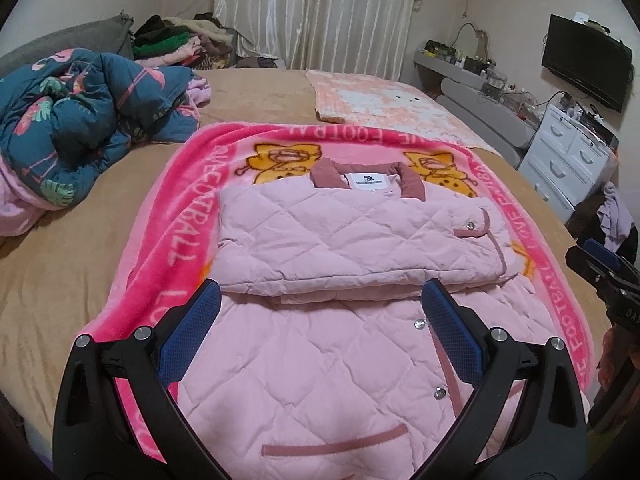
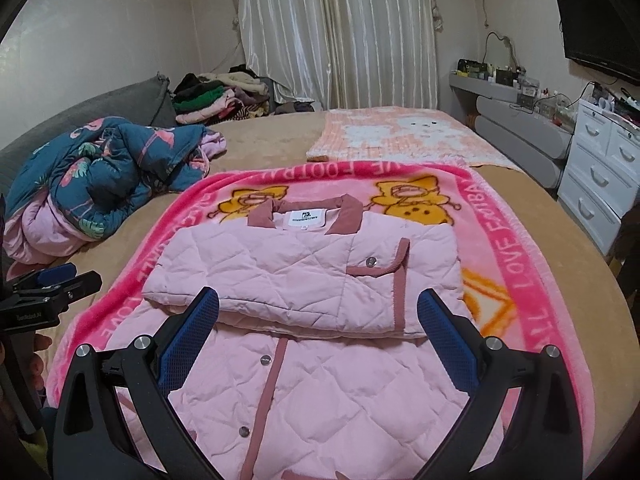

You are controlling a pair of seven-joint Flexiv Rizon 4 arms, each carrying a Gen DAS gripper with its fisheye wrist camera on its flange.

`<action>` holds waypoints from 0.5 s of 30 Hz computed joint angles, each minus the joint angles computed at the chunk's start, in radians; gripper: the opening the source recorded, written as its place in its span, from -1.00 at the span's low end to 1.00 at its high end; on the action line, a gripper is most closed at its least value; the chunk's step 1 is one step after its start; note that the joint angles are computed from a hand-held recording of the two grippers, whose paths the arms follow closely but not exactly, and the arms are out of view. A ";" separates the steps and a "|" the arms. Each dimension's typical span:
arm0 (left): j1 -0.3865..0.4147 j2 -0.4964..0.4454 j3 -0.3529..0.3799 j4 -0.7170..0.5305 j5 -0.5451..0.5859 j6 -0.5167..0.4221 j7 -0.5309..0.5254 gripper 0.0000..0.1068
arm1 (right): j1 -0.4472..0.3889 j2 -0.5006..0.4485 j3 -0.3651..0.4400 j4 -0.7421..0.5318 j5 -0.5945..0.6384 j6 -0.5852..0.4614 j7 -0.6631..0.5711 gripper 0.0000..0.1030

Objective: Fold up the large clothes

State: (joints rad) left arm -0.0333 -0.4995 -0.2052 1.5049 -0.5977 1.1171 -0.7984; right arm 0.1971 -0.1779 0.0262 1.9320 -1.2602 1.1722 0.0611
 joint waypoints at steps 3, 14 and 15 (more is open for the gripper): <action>0.010 0.024 -0.015 0.038 -0.024 0.021 0.032 0.76 | 0.000 0.025 0.006 0.022 -0.022 -0.008 0.022 0.92; 0.016 0.090 -0.037 0.151 -0.127 0.063 0.152 0.76 | -0.016 0.083 0.045 0.091 -0.055 -0.035 0.065 0.92; 0.016 0.096 -0.038 0.161 -0.140 0.065 0.164 0.76 | -0.017 0.084 0.047 0.094 -0.055 -0.035 0.067 0.92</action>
State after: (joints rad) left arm -0.0176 -0.4034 -0.2435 1.6657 -0.7374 1.1819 -0.6348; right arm 0.1806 -0.0937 0.0733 2.0256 -1.3153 1.1370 0.1284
